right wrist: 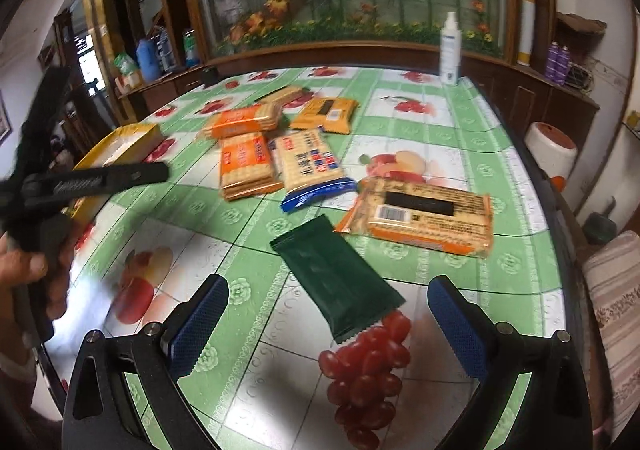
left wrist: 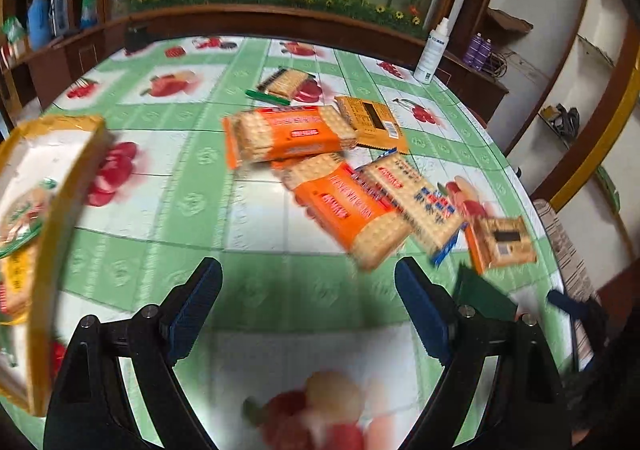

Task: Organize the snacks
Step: 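Grasp the orange cracker pack with the left tool while the right tool grasps the dark green bar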

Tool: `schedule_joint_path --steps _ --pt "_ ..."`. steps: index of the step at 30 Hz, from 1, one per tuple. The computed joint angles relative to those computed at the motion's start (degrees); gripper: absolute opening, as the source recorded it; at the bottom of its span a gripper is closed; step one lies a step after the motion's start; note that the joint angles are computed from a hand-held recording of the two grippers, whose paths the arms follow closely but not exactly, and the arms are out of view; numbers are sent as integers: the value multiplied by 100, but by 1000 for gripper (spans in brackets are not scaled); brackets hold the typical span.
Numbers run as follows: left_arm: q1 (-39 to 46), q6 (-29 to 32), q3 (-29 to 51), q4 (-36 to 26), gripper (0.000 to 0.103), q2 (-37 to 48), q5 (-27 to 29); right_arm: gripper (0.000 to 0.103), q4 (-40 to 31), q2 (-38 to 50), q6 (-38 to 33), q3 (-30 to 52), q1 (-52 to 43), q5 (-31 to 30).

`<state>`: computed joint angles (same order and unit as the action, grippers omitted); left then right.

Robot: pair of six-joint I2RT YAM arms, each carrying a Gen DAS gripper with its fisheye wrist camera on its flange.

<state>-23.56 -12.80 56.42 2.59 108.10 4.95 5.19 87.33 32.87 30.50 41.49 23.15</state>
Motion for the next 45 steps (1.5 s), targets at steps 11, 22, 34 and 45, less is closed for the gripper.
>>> schedule_joint_path --steps 11,22,34,45 --pt "-257 -1030 1858 -875 88 1530 -116 101 -128 1101 -422 755 -323 -407" --pt "-263 -787 2541 -1331 101 1970 -642 96 -164 1324 -477 877 -704 -940" --pt "-175 -536 2679 -1463 83 1952 72 79 -212 1346 -520 935 -649 -751" --pt "-520 -379 2746 -1377 88 2133 -1121 79 -357 1421 -620 1076 -773 -786"
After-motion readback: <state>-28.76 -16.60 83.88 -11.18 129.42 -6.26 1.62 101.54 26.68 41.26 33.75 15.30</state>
